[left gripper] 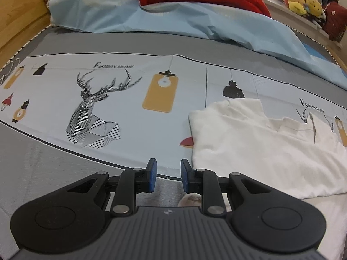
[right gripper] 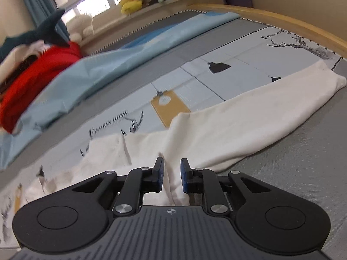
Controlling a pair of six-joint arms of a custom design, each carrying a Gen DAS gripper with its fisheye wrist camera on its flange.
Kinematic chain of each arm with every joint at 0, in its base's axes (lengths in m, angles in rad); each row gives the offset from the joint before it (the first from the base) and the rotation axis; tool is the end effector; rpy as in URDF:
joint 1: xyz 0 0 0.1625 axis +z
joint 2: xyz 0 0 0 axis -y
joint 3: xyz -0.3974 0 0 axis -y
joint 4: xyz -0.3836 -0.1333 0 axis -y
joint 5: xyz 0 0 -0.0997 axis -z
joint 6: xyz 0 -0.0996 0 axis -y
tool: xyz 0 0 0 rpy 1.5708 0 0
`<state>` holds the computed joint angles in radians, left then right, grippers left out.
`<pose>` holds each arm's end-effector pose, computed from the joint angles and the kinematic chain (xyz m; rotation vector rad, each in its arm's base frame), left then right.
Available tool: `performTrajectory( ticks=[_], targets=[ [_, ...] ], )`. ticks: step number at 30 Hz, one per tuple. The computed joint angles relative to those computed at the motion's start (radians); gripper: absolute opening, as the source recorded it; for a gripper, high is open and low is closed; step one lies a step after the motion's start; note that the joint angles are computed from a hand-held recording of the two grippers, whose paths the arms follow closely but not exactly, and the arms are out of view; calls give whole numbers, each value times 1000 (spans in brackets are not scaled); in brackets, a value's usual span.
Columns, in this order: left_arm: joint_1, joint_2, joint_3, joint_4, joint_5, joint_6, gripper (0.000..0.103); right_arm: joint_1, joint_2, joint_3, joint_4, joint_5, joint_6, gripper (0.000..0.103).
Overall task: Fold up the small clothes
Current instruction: 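Grasp the shirt side edge with the right gripper and fold it over the body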
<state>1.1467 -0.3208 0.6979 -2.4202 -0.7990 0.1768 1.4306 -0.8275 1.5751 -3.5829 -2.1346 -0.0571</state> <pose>-0.1670 -0.8627 0.1284 0.4757 2.3113 -0.6785 -0.0130 -0.6653 0.2640 -0.5269 -2.0583 1.4559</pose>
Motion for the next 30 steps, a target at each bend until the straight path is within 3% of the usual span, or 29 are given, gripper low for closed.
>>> performTrajectory(
  ticks=[2,4,10,15,17,19,22,23,25,27,28,30],
  targets=[
    [0,12,-16,7,-2,1,26,-19,-13,9,53,70,29,18],
    [1,27,-35,24,0,1,26,-35,-26,8,141,110,75,27],
    [14,69,-99,107,-5,-31,26,-53,-3,-16,186,107,122,30],
    [25,104,-152,177,-5,-67,26,-47,15,-38,175,123,70,27],
    [28,117,-168,197,4,-63,26,-39,19,-41,155,122,36,6],
    [29,132,-193,246,33,-62,26,-22,38,-50,68,106,-31,1],
    [29,165,-249,373,133,-78,26,-10,45,-38,-90,188,-149,1],
    [30,169,-256,393,156,-82,26,0,55,-50,-107,176,-220,1],
    [35,162,-244,390,163,-77,26,18,78,-103,-15,33,-238,1],
    [35,144,-217,345,150,-69,26,18,91,-152,169,-146,-120,1],
    [33,133,-199,310,138,-59,26,11,96,-161,208,-208,-56,3],
    [27,107,-151,218,97,-31,26,6,88,-145,162,-206,-14,5]
  ],
)
